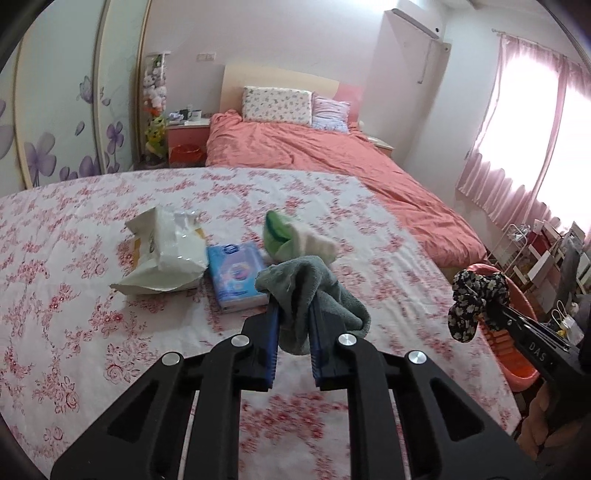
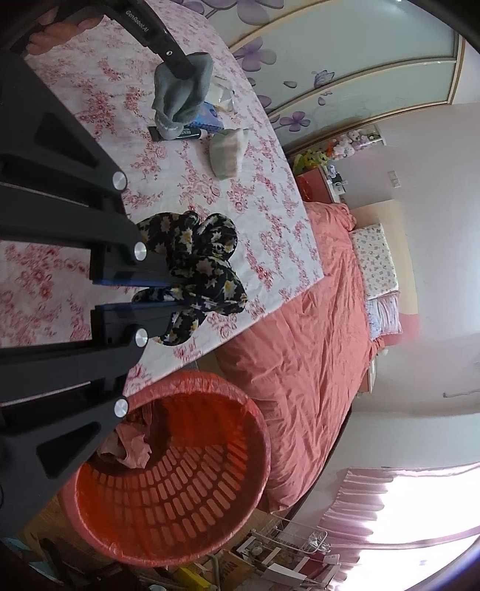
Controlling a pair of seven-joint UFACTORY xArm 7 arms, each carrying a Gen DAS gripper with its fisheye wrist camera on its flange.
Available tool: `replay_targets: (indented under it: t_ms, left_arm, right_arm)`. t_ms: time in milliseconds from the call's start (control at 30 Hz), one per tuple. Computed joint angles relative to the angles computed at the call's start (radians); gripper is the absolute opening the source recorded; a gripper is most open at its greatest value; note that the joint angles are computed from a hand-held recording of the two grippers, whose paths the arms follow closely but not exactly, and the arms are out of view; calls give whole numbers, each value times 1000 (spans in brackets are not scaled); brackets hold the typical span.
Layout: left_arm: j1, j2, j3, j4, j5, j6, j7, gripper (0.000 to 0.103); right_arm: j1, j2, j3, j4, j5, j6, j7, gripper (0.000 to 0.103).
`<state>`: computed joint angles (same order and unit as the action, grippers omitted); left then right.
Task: Collect trash
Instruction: 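Carry the cloth and floral scrunchie over the basket and open both tools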
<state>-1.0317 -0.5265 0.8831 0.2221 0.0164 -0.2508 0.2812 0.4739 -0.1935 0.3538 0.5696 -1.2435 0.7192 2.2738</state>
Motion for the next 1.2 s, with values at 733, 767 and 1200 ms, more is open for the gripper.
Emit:
replay_targets:
  t_ms: [733, 767, 1200]
  left_arm:
    - [25, -75, -308, -75, 20, -2, -139, 14]
    - [10, -68, -309, -73, 27, -7, -152, 14]
    - [-168, 55, -313, -25, 167, -83, -356, 14]
  right_arm:
    - [24, -450, 183, -254, 365, 153, -95, 7]
    - [29, -477, 191, -269, 389, 164, -103, 7]
    - [118, -772, 259, -416, 636, 316, -193, 8]
